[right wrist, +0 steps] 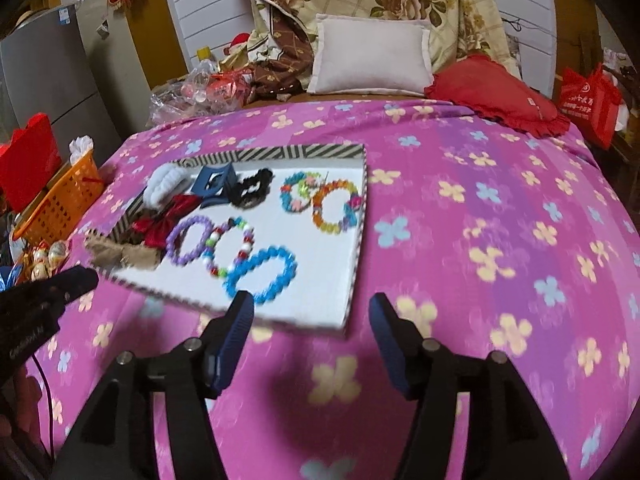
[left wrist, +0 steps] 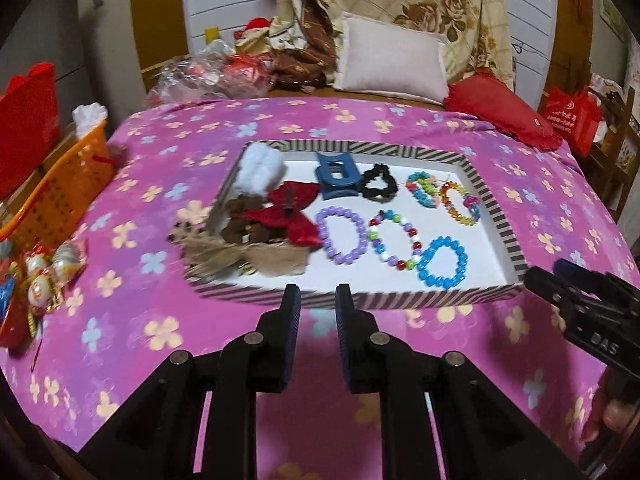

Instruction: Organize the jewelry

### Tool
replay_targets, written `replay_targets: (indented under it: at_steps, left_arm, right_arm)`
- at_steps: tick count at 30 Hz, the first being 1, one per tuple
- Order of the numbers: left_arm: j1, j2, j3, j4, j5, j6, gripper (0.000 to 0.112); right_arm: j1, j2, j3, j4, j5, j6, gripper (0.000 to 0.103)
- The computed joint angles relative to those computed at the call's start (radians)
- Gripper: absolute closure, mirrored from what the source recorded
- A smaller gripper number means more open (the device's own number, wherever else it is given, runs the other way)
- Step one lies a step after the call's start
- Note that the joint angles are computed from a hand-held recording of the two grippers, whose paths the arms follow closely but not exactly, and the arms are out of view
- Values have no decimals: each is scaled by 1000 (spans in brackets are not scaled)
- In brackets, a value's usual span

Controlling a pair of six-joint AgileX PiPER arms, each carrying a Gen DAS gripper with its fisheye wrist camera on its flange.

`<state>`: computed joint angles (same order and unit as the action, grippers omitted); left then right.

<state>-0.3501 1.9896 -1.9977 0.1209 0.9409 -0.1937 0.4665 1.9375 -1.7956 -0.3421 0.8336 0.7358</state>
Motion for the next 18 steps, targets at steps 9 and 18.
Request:
replay_targets:
  at_steps: [9, 18]
  left_arm:
    - [16, -65, 128, 95, -100, -83, 92]
    - [13, -45, 105, 139, -102, -92, 91]
  right_arm:
    - [91, -57, 41, -150, 20, 141, 24]
    - [85, -2, -13, -119, 10, 87, 24]
